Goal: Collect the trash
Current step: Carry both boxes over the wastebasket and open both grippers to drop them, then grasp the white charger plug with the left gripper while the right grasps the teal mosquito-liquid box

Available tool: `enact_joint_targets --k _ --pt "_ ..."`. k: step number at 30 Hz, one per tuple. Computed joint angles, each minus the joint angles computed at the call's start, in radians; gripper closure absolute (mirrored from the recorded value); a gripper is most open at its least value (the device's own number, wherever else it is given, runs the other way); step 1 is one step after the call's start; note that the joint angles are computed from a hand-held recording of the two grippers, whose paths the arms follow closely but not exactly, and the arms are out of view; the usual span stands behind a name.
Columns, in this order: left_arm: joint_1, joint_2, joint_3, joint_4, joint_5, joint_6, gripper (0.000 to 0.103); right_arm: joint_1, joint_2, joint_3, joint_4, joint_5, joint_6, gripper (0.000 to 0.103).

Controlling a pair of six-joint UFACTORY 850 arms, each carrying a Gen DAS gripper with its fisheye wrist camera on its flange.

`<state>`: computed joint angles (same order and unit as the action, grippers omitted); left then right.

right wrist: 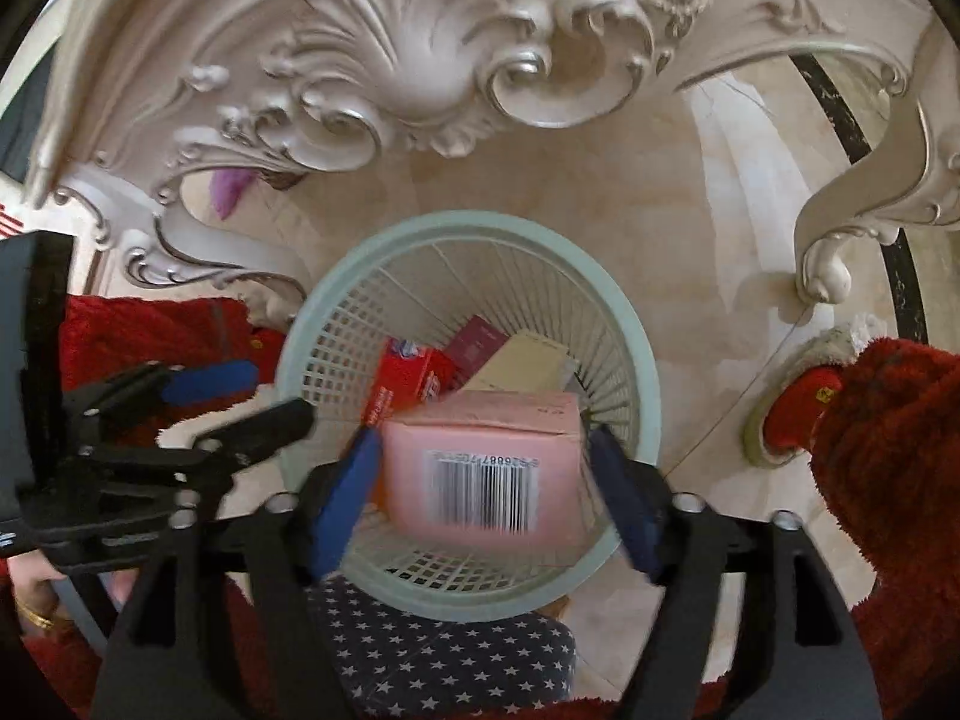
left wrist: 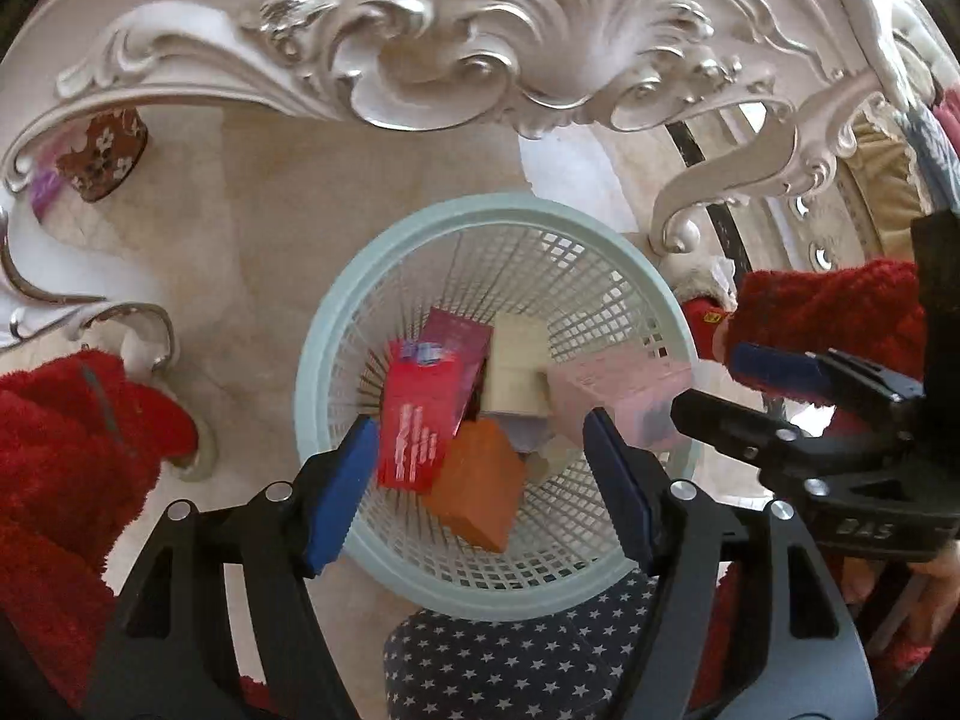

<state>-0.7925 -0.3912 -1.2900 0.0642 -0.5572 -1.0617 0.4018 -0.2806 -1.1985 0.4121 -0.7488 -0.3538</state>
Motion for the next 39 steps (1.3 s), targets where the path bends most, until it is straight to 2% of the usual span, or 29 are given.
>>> enact_joint_targets --k 8,13,17,19,21,23,27,28,29,31,33,37,39 --pt "-0.005 0.000 0.001 0.053 -0.050 -0.046 0.034 -0.012 -0.022 -0.002 -0.009 -0.008 0.034 0.032" --pt "-0.041 0.035 -0.010 0.233 -0.048 -0.129 0.034 -0.014 -0.001 0.011 0.032 0.000 -0.014 0.032" --pt "-0.062 0.115 0.015 0.342 -0.008 -0.202 0.034 -0.041 0.072 0.048 0.215 0.012 -0.201 0.032" --pt "-0.073 0.153 0.011 0.416 -0.030 -0.258 0.034 -0.064 0.123 0.065 0.329 -0.004 -0.328 0.032" --pt "-0.086 0.189 -0.012 0.538 -0.084 -0.325 0.034 -0.084 0.167 0.075 0.414 -0.010 -0.421 0.032" --pt "-0.087 0.193 -0.059 0.582 -0.161 -0.305 0.034 -0.109 0.212 0.076 0.505 0.004 -0.512 0.032" --pt "-0.030 0.175 -0.170 0.651 -0.233 -0.280 0.034 -0.145 0.220 0.003 0.613 0.061 -0.584 0.032" --pt "-0.015 0.159 -0.204 0.660 -0.260 -0.270 0.032 -0.147 0.210 -0.019 0.626 0.071 -0.594 0.031" --pt "0.004 0.135 -0.246 0.672 -0.285 -0.257 0.026 -0.145 0.196 -0.049 0.621 0.095 -0.595 0.030" --pt "0.043 0.094 -0.311 0.718 -0.302 -0.269 0.021 -0.130 0.167 -0.109 0.556 0.187 -0.547 0.029" --pt "0.089 0.043 -0.381 0.720 -0.304 -0.262 0.021 -0.115 0.118 -0.185 0.487 0.246 -0.486 0.029" --pt "0.189 -0.099 -0.576 0.629 -0.326 -0.185 0.021 -0.097 0.001 -0.344 0.350 0.280 -0.338 0.029" --pt "0.229 -0.177 -0.677 0.594 -0.342 -0.162 0.021 -0.094 -0.080 -0.449 0.284 0.271 -0.264 0.029"
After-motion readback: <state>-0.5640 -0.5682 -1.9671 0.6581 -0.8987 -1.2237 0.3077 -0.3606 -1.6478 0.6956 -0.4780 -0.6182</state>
